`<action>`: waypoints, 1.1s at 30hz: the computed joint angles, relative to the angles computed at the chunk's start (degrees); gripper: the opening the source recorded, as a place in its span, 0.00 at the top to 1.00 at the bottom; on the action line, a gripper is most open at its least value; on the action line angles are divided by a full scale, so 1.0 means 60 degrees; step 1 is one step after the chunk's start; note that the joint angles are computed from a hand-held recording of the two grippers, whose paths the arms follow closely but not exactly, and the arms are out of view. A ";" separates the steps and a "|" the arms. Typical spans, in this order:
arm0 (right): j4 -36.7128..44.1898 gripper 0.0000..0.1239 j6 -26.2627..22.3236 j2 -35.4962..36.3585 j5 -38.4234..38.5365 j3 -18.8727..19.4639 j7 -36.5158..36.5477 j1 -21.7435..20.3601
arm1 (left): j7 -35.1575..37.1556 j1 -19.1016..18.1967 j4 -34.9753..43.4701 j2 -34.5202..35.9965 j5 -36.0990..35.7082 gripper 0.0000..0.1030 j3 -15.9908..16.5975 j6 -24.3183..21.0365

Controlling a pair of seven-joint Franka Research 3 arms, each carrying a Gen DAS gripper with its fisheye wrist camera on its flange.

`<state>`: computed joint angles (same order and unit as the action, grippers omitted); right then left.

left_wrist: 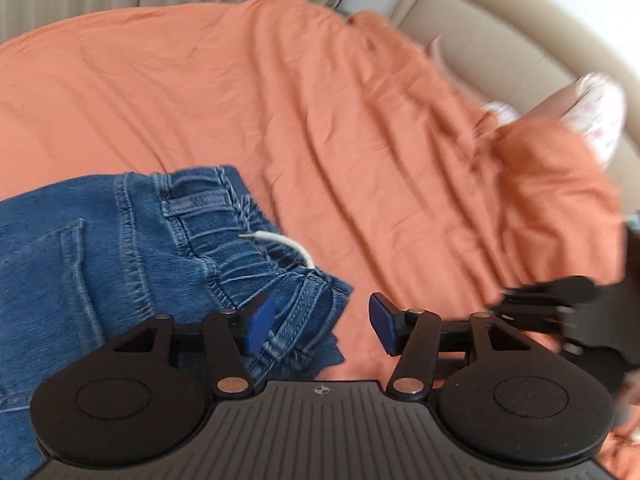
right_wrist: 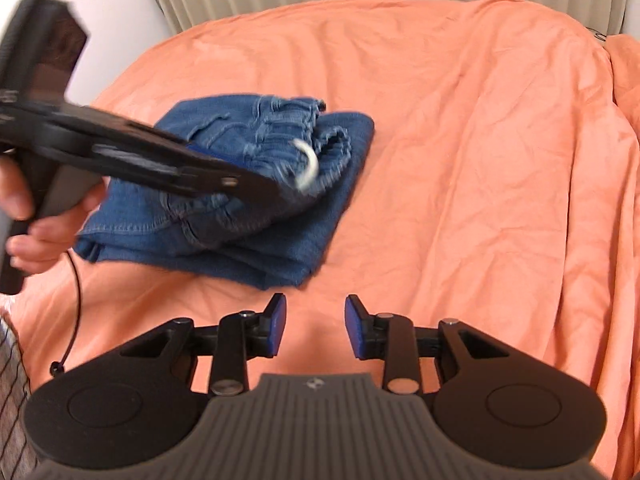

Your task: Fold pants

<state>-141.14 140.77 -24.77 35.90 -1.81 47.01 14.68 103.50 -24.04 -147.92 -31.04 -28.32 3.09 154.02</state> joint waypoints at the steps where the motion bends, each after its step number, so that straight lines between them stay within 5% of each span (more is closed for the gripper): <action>1: 0.0018 0.72 0.0144 0.0021 0.0131 0.0012 -0.0016 0.0061 | 0.0059 0.0189 -0.0211 -0.0431 0.0184 0.34 0.0022 -0.0082; 9: 0.1026 0.64 0.0150 0.0701 0.1773 -0.0011 0.0646 0.0535 | 0.0135 0.2467 -0.1595 -0.2602 0.3829 0.30 -0.0331 -0.1035; 15: 0.2222 0.67 0.0524 0.2033 0.1685 0.0460 0.1606 0.0595 | 0.0216 0.2900 -0.2785 -0.3601 0.4723 0.30 0.0108 -0.1382; 19: 0.3055 0.69 0.0144 0.2980 0.0145 0.0789 0.2716 0.0391 | 0.0840 0.2772 -0.3346 -0.4292 0.4682 0.29 0.0670 -0.1768; 24: 0.3494 0.70 -0.0288 0.3753 -0.0079 0.0867 0.3640 0.0302 | 0.1359 0.2990 -0.3853 -0.4366 0.4947 0.28 0.0474 -0.1443; 25: 0.3490 0.74 -0.0277 0.3766 -0.0040 0.0876 0.3903 0.0281 | 0.1379 0.3042 -0.3946 -0.4356 0.5008 0.30 0.0406 -0.1263; 27: 0.3453 0.90 -0.0056 0.3670 -0.0280 0.0941 0.4143 0.0292 | 0.1226 0.3285 -0.4146 -0.4586 0.5175 0.57 0.0185 -0.1042; 33: 0.3578 0.97 0.0322 0.2888 -0.0277 0.0991 0.3097 0.0581 | 0.1064 0.3451 -0.4312 -0.5322 0.5233 0.85 0.0328 -0.1131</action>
<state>-119.67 142.70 -7.45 34.24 4.14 65.59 18.16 109.88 -3.33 -173.79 -62.98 3.08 5.05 147.24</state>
